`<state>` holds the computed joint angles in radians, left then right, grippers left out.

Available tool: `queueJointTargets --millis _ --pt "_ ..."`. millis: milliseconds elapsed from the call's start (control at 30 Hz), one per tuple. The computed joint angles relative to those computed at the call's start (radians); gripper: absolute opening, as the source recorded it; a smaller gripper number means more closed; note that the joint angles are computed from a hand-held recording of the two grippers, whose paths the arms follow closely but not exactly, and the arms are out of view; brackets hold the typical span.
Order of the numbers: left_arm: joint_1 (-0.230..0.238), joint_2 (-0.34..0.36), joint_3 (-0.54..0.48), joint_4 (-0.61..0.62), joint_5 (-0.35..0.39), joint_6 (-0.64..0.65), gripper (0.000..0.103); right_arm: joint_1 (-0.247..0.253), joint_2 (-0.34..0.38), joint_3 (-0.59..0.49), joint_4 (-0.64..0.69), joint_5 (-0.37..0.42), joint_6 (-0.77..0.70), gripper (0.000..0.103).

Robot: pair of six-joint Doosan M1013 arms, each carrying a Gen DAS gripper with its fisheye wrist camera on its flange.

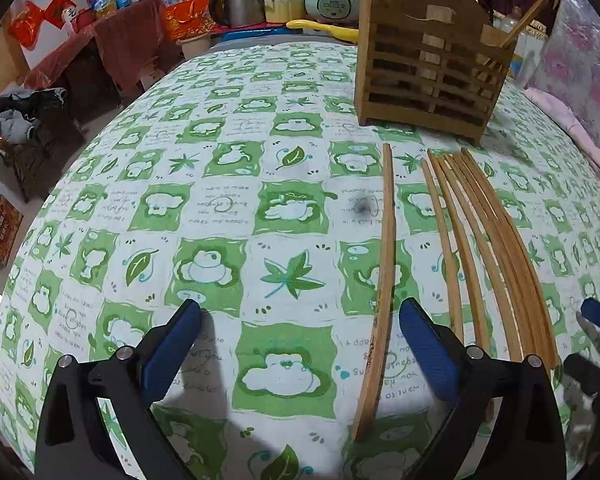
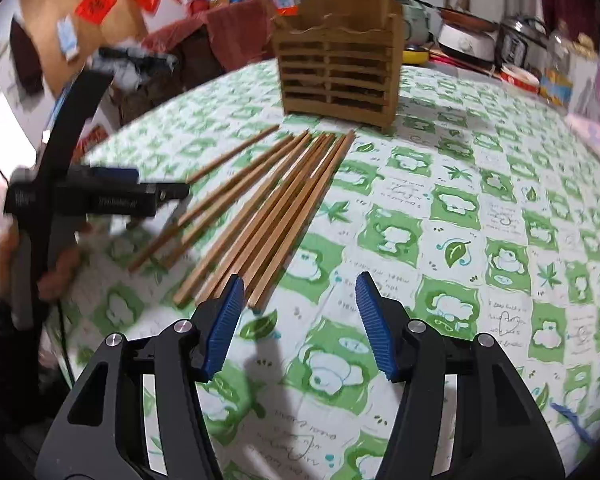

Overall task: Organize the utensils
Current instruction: 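Bring both grippers back down to the remaining chopsticks, then close the right gripper on one chopstick while the left gripper grasps another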

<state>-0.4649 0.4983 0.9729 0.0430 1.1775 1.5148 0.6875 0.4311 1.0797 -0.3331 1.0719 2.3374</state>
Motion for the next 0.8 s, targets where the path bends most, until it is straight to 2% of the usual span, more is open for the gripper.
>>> queueJointTargets --millis 33,200,300,400,467,567,600,633,667,733,800 --pt "0.001 -0.001 0.001 -0.004 -0.001 -0.001 0.097 -0.001 0.006 -0.009 0.006 0.016 -0.010 0.050" --pt "0.001 -0.001 0.002 -0.007 -0.004 -0.002 0.097 -0.009 0.000 0.003 0.042 -0.005 -0.020 0.050" --pt "0.001 -0.001 0.002 -0.004 -0.003 -0.002 0.097 0.002 -0.003 0.008 0.002 -0.021 -0.020 0.050" --pt "0.000 0.000 0.001 -0.002 -0.002 -0.003 0.097 0.010 0.033 -0.049 -0.012 0.073 -0.046 0.048" --pt "-0.001 0.000 0.000 0.000 -0.002 -0.002 0.097 0.006 0.032 -0.046 -0.001 0.068 -0.040 0.045" --pt "-0.001 -0.001 0.001 0.000 -0.001 -0.002 0.097 -0.005 0.021 -0.028 -0.039 0.088 0.096 0.038" --pt "-0.001 -0.001 0.001 0.001 -0.001 -0.002 0.097 -0.014 0.011 -0.012 -0.036 0.083 0.145 0.035" --pt "-0.001 -0.001 0.001 0.002 0.000 -0.001 0.097 -0.021 0.002 0.004 -0.027 0.063 0.169 0.026" --pt "-0.001 0.000 0.000 0.001 0.000 -0.001 0.097 -0.029 -0.010 0.023 -0.011 0.036 0.184 0.023" --pt "0.000 -0.003 0.003 -0.010 0.001 0.011 0.097 -0.034 -0.020 0.040 0.010 0.004 0.174 0.025" --pt "0.003 -0.011 0.013 -0.037 -0.002 0.036 0.097 -0.031 -0.013 0.030 0.016 0.006 0.141 0.025"
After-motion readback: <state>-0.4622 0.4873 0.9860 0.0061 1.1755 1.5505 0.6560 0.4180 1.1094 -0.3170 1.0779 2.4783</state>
